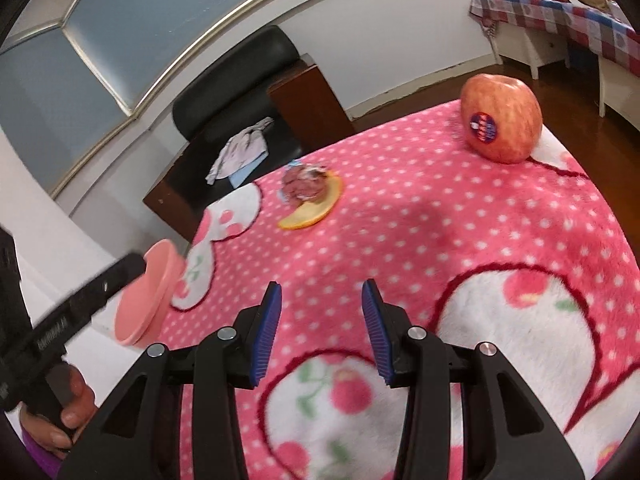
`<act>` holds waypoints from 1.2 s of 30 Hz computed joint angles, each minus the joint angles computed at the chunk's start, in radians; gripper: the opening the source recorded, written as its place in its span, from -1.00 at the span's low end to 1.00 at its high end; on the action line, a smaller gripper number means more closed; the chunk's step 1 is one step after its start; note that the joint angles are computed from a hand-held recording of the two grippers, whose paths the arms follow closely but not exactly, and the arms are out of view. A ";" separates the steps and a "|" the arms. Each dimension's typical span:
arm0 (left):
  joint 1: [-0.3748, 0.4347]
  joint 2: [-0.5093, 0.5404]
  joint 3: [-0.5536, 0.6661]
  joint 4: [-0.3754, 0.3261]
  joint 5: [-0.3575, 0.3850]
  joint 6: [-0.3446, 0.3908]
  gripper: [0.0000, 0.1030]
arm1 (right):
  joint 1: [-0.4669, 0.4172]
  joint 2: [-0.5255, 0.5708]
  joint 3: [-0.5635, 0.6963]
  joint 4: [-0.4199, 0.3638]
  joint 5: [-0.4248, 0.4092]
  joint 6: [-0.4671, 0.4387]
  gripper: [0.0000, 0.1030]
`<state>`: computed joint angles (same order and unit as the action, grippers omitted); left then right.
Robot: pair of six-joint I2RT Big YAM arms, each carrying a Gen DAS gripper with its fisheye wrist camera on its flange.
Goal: Collect trash
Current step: 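Return both grippers to the table toward the crumpled wrapper and lemon peel, then grasp the crumpled brown wrapper with the left gripper while the right grasps the lemon peel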
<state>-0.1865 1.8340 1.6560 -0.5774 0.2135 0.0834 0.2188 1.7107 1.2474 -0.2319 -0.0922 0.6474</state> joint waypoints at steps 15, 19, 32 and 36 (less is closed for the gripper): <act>-0.161 0.371 0.480 -0.196 -0.206 -0.058 -0.02 | -0.048 0.039 -0.011 0.030 -0.047 0.002 -0.17; -0.151 0.434 0.563 -0.237 -0.205 -0.088 -0.04 | -0.048 0.045 -0.007 0.028 -0.063 0.006 -0.17; -0.050 0.301 0.347 -0.105 -0.011 -0.080 -0.48 | -0.052 0.125 0.153 -0.070 -0.129 -0.063 -0.17; -0.017 0.246 0.266 -0.074 0.018 -0.067 -0.48 | -0.058 0.196 0.263 -0.107 -0.145 -0.085 -0.17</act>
<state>-0.2039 2.0801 1.9222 -0.6514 0.2313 0.0166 0.1611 1.9071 1.5107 -0.3386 -0.2371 0.5627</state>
